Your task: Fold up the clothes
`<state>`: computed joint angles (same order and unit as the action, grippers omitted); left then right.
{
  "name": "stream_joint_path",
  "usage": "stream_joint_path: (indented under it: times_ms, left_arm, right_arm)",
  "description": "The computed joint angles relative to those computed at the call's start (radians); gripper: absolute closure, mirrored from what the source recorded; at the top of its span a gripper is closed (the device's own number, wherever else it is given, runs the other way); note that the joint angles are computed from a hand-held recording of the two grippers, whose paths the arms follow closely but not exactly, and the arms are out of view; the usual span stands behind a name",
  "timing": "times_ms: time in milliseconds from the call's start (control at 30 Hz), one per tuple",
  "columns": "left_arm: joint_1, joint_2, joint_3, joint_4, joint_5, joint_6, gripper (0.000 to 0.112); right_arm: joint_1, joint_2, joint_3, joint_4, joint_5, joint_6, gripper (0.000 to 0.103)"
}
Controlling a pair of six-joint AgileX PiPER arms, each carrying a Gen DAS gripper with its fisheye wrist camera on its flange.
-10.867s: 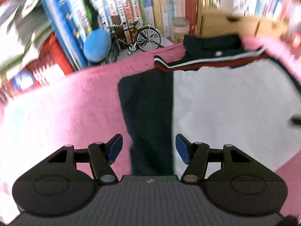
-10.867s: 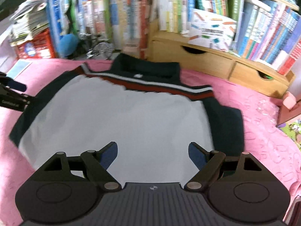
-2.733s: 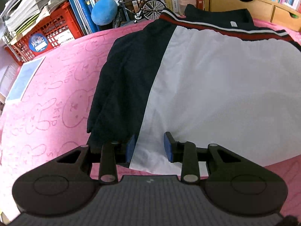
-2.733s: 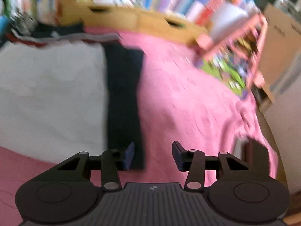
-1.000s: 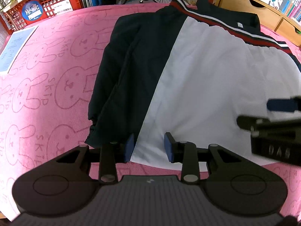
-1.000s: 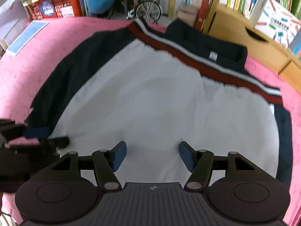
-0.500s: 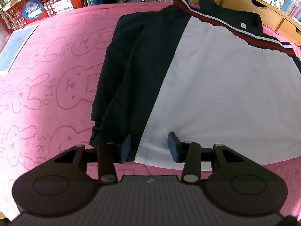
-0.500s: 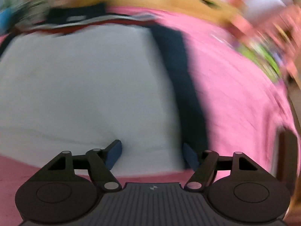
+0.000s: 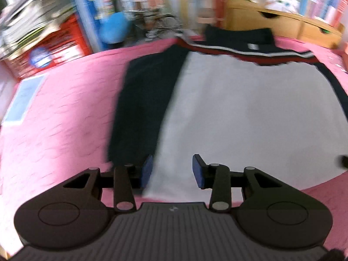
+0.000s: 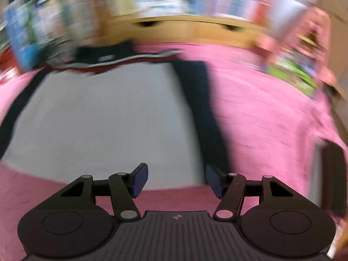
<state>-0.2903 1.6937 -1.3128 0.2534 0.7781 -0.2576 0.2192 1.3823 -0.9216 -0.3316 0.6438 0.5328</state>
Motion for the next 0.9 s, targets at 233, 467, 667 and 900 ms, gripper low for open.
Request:
stream_joint_path:
  times_ms: [233,467,667,900]
  left_arm:
    - [0.021,0.086,-0.001,0.238,0.082,-0.219,0.069]
    - [0.025,0.004,-0.009,0.145,-0.021,-0.079,0.075]
    - [-0.091,0.166,-0.183,-0.002,-0.17,0.135,0.074]
    - [-0.128,0.458,-0.533,0.056,-0.091,0.141,0.075]
  right_arm:
    - [-0.018,0.15,-0.019,0.004,-0.099,0.002,0.039]
    - [-0.191,0.06,-0.012,-0.06,-0.05,-0.005,0.047]
    - [-0.176,0.202,-0.162,0.051,-0.202,-0.162,0.05]
    - [-0.205,0.459,-0.423,0.128,-0.228,-0.284,0.053]
